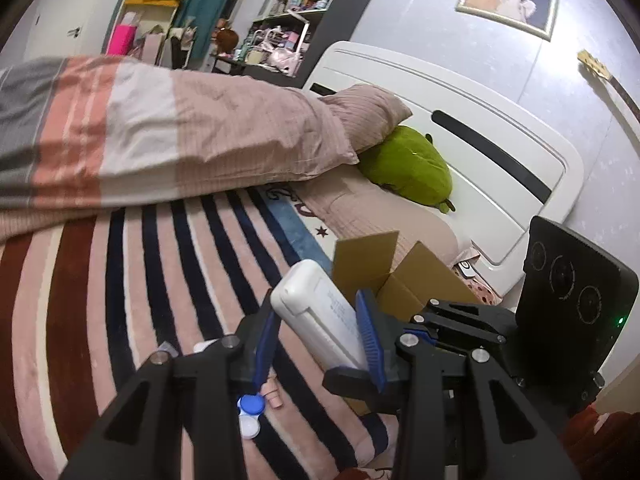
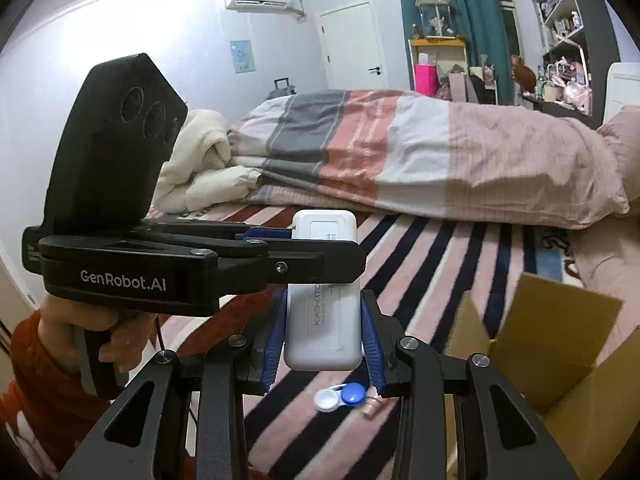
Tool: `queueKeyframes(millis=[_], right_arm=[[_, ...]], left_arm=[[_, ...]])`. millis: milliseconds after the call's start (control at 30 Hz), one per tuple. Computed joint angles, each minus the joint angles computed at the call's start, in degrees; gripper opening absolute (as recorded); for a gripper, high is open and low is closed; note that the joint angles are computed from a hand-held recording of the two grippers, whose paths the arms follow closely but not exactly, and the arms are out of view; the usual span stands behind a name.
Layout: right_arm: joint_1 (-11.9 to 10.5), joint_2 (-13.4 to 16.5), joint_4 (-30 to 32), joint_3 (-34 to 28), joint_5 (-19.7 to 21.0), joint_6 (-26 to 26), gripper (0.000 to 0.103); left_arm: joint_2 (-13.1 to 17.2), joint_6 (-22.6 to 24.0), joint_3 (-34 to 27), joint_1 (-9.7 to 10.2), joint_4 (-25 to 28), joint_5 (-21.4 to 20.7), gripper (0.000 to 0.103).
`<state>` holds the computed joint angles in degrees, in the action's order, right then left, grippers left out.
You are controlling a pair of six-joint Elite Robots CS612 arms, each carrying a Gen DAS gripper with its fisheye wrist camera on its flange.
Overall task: Organize rigid objects
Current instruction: 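Carry the white soap box into the cardboard box and release it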
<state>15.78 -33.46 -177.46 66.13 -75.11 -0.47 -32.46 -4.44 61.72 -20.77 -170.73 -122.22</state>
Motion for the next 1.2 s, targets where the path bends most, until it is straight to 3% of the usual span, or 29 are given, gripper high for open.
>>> queueKeyframes(millis=[267,500,700,733,767,867,1000,1200], right_arm=[[-2.0,-3.3,-1.3,5.4,-3.6,1.1,0.031],[-4.0,-5.2,1.6,9.0,-6.7,2.5,0.031],[-5.0,-5.5,7.0,9.2,-8.2,2.6,0.031],[-5.0,-5.5,8.0,9.0,-9.0,2.7,0.031],[-5.0,-5.4,9.0,8.7,-10.1,2.9,0.031],[-4.8,-5.3,10.9,8.1,-12.6,2.9,0.038],[-4.4,-5.6,9.6,8.4,-12.0,2.0,0.044],[-2.3,-4.3,7.3,5.5,-5.8,-1.4,0.044]], left_arm=[[1.8,3.0,-5.2,-2.52,6.1,-2.7,0.035],[5.5,6.1,-12.7,-4.75,16.4,-5.4,0.035],[7.4,8.2,-16.6,-5.97,23.2,-4.3,0.035],[7.5,8.6,-17.0,-6.14,24.6,-3.5,0.039],[7.7,8.8,-17.2,-6.33,25.1,-2.9,0.050],[6.7,9.2,-15.4,-6.36,22.7,-0.5,0.072],[5.0,6.9,-12.2,-5.02,17.2,-0.4,0.075],[0.8,4.5,-4.4,-2.55,7.4,6.9,0.082]])
